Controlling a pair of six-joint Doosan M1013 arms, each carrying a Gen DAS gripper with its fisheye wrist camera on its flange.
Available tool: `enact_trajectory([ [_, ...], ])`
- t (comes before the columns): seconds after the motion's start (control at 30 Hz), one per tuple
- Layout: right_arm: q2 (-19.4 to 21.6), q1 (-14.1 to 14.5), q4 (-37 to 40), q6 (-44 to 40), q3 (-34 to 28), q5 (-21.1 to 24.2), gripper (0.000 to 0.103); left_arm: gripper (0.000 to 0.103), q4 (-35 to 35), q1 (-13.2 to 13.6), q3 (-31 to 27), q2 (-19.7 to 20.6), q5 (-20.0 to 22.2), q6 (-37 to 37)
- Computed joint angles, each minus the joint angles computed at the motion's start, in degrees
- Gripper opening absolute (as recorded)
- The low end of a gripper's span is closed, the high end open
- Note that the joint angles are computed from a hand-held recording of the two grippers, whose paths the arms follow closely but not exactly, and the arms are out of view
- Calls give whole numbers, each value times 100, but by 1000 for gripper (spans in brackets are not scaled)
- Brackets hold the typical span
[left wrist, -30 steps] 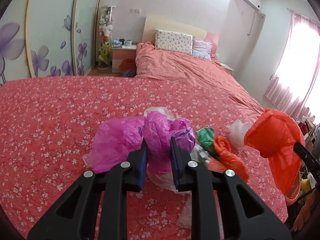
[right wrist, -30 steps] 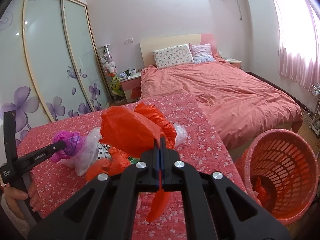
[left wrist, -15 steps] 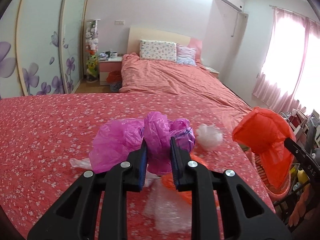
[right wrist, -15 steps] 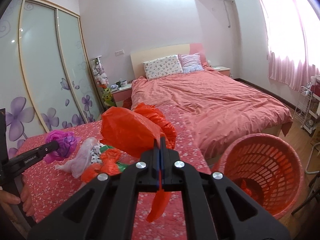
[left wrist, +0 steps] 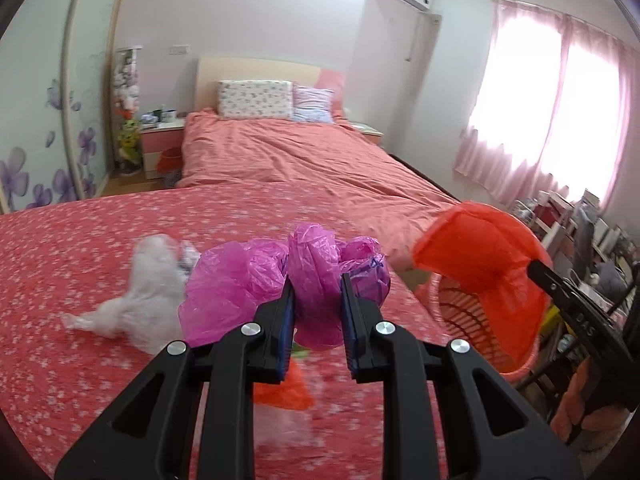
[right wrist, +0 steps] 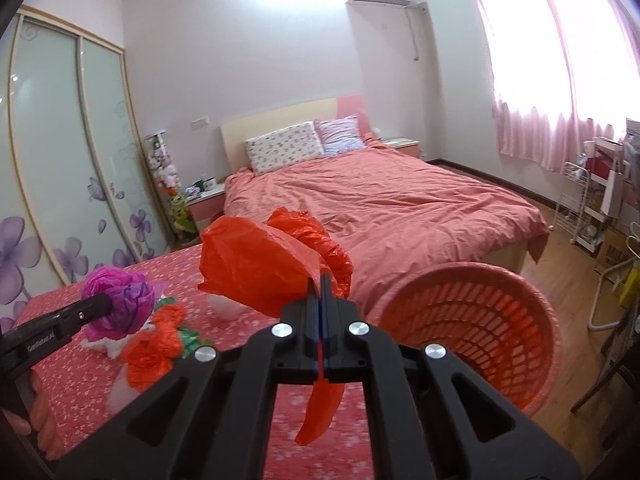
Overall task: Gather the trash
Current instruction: 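Carry the orange and magenta bags into the orange basket and release them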
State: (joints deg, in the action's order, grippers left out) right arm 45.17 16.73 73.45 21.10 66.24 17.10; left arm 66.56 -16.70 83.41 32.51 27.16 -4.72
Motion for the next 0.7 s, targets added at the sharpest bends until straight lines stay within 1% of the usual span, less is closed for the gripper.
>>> enact_trajectory([
  [0.17, 12, -107, 155, -44, 41, -174, 3, 21, -107, -80, -184, 152, -259, 202],
  [0.37, 31, -230, 390, -98, 87, -419, 3, 21, -463, -156, -485, 367, -590, 681],
  [0.57, 104, -346, 381, 90, 49, -611, 3, 21, -1201, -191, -831, 615, -850, 1521],
  [0.7, 154, -400, 311, 268, 17, -726, 3, 21, -1723, -233, -1048, 764, -928, 2064],
])
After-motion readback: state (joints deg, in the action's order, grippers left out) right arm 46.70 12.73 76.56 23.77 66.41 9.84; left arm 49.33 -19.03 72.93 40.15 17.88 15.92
